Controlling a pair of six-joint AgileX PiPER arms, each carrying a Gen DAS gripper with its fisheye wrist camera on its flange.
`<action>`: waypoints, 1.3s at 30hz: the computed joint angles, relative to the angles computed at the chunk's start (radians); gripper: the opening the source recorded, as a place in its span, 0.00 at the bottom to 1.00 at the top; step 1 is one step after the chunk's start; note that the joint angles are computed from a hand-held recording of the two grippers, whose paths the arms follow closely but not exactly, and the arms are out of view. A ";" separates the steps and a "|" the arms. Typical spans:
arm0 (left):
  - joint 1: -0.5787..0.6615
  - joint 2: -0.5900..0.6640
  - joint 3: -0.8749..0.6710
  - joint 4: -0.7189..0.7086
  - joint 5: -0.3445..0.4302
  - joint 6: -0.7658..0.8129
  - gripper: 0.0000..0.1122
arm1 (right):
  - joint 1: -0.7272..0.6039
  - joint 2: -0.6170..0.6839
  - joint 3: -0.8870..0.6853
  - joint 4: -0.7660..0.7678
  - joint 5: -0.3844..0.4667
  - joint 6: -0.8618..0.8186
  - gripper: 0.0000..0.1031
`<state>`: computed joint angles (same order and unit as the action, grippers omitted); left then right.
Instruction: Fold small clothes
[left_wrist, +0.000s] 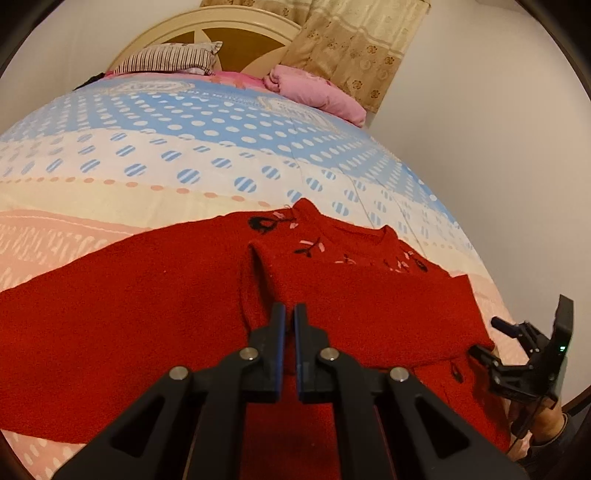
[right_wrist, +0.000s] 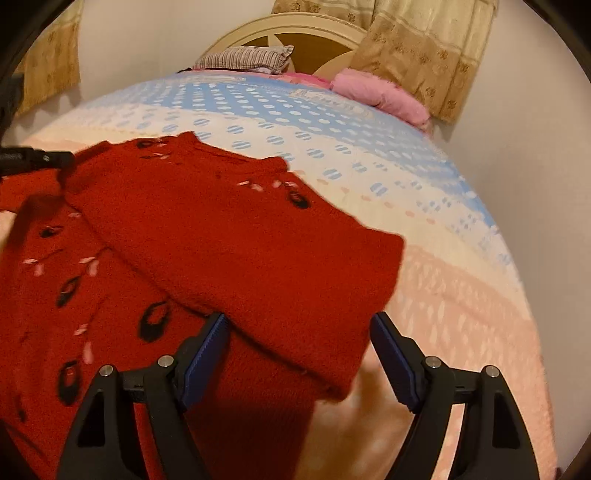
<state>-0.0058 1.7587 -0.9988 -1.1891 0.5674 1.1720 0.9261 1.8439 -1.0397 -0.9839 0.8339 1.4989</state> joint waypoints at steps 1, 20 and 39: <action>0.004 -0.002 0.000 0.003 0.006 -0.001 0.04 | -0.009 -0.007 0.004 0.009 -0.012 -0.005 0.38; 0.013 -0.024 0.034 -0.017 -0.067 -0.008 0.78 | 0.019 -0.156 0.114 -0.010 -0.080 0.059 0.38; -0.013 -0.052 0.078 0.054 -0.029 0.023 0.04 | 0.048 -0.090 0.109 -0.019 0.015 0.088 0.11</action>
